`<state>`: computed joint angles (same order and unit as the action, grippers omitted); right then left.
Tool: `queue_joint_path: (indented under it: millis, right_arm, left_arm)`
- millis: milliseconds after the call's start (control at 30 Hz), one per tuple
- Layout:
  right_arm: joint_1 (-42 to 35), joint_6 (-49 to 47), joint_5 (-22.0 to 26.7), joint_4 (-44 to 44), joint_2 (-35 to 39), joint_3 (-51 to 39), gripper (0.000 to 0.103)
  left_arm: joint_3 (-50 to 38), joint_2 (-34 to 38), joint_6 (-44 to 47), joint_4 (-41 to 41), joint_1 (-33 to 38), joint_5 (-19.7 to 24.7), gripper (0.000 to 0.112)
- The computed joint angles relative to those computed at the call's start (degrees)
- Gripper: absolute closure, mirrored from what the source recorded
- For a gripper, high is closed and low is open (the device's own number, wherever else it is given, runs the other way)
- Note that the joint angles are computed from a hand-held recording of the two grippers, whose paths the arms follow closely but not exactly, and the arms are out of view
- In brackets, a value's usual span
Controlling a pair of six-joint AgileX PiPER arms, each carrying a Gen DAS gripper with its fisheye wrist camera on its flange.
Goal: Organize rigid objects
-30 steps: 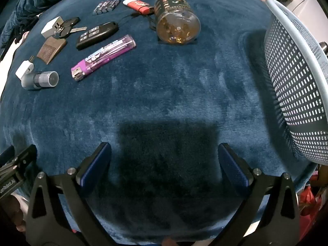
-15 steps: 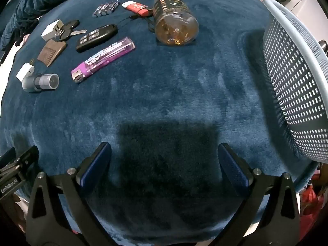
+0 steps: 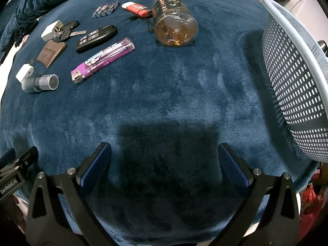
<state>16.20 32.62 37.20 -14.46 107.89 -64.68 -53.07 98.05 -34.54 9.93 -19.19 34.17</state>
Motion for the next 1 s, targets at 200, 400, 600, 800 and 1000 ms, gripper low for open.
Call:
queue_joint_path:
  millis: [200,400,600,800,1000]
  right_arm:
    - [-0.01,0.08,-0.25,-0.07,-0.13,0.3,0.0]
    - [-0.39,-0.85,0.33,0.5,0.08,-0.38,0.0]
    - [-0.67,-1.13,0.27,0.48,0.32,-0.62,0.0]
    - [-0.75,-1.33,0.02,0.63,0.46,-0.72,0.0]
    - [-0.4,-0.73,-0.14,0.21,0.26,-0.39,0.0]
  left_arm:
    - [-0.1,0.08,-0.04,-0.02,-0.02,0.06,0.009]
    - [-0.06,0.02,-0.17,0.09,-0.06,0.08,0.009]
    - [-0.08,0.17,-0.42,0.24,-0.17,-0.01,0.009]
    - [-0.24,0.27,-0.26,0.18,-0.14,0.06,0.009]
    - [-0.34,0.33,-0.24,0.15,-0.15,0.15,0.009]
